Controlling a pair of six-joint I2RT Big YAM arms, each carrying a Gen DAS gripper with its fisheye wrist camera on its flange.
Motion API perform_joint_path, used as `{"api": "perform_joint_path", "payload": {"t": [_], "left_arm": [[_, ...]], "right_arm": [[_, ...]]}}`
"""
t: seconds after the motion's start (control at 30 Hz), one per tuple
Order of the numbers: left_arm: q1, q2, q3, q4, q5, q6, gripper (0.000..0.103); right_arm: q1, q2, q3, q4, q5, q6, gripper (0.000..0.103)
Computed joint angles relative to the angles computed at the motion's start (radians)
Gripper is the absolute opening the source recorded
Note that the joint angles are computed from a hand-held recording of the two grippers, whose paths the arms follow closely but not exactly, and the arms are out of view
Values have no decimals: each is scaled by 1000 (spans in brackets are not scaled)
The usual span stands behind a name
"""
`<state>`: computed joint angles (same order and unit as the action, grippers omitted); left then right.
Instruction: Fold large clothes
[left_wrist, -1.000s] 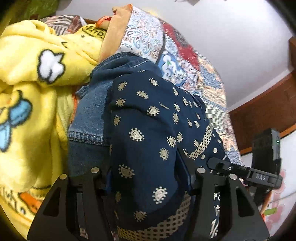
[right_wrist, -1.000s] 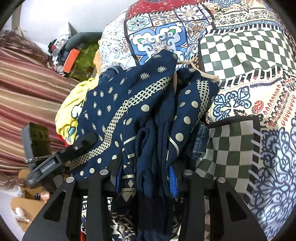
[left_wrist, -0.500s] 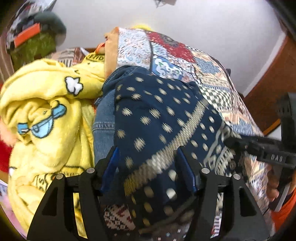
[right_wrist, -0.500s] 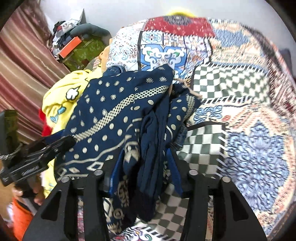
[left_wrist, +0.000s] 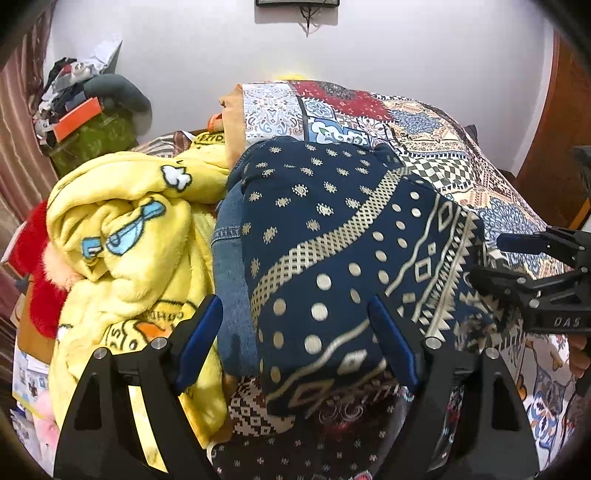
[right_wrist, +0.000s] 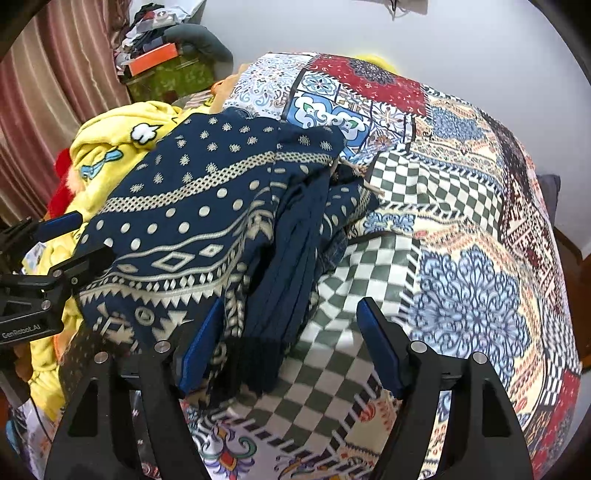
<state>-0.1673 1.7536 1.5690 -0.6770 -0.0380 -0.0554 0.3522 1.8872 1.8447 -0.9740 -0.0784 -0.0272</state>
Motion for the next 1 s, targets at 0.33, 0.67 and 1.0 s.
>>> {"api": "perform_joint_path", "payload": {"t": [0.33,0.67,1.0], "left_arm": [[-28,-156,-108,-2,-48,7,81],[-94,-483,-246,124,-87,-46,81],[-248,-743,-362,248,-247,-61,81]], "right_arm": [[-2,-162,-130,24,16,42,71],[33,-501,-325,211,23,66,71],[109,-775,-484,370,59,92,71]]}}
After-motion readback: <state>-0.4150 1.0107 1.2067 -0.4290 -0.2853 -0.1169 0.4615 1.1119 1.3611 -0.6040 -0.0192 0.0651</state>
